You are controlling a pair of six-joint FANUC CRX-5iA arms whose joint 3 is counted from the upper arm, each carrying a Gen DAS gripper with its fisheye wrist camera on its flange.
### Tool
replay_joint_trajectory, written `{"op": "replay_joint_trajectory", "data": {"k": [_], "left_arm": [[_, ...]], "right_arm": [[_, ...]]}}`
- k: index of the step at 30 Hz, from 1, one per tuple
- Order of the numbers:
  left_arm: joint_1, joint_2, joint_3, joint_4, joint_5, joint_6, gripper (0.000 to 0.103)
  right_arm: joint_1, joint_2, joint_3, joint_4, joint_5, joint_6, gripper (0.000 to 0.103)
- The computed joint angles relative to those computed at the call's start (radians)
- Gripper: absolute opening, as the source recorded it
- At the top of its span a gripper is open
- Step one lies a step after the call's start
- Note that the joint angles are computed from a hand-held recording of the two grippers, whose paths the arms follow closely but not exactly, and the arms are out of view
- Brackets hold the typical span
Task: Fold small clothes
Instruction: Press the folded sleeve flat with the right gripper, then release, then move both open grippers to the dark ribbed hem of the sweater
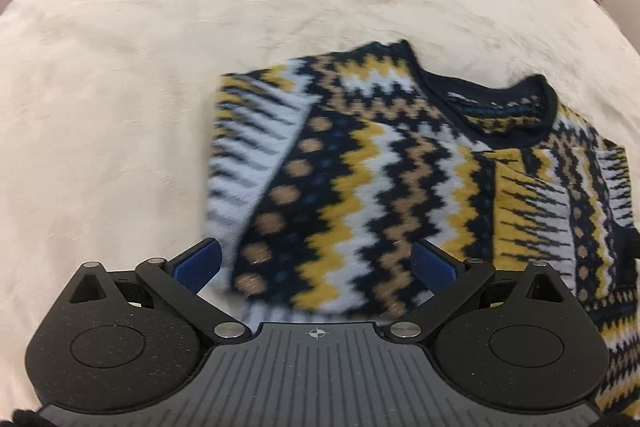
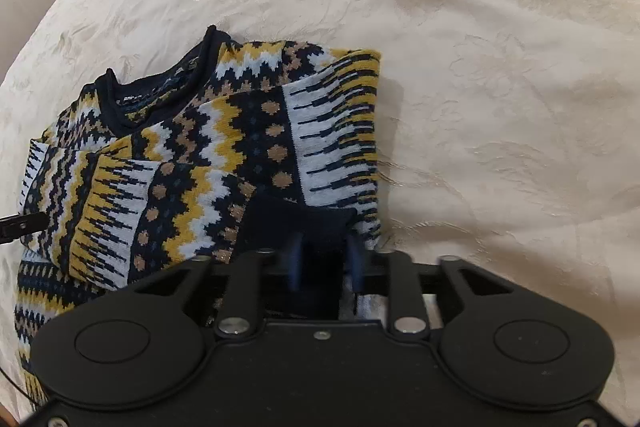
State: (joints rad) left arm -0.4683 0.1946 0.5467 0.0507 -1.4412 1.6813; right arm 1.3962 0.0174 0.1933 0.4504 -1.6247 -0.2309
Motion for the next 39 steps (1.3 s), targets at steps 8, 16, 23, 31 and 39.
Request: {"op": "replay_joint_trajectory", "data": {"k": [8, 16, 23, 31, 39], "left_arm": [[0.028, -0.101, -0.055, -0.023, -0.023, 0.048, 0.103], [0.035, -0.192, -0.126, 0.023, -0.024, 0.006, 0.103], [0.061, -0.260, -0.202, 0.103, -0.020, -0.061, 0.103], [0.119, -0.316, -0.282, 0.212, -0.049, -0.205, 0.103], [0.141, -0.387, -0.354, 0.263, -0.003, -0.383, 0.102]], "right_arm": [[0.059, 0.004, 0.028, 0.045, -0.057, -0.052, 0.069], [0.127, 0.059, 0.115, 0.081, -0.089, -0.056, 0.082], [0.189, 0.135, 0.212, 0.105, -0.115, -0.070, 0.096], [0.249, 0.241, 0.331, 0.146, -0.174, -0.119, 0.103], [0.285, 0.390, 0.529, 0.159, -0.326, -0.134, 0.103]]}}
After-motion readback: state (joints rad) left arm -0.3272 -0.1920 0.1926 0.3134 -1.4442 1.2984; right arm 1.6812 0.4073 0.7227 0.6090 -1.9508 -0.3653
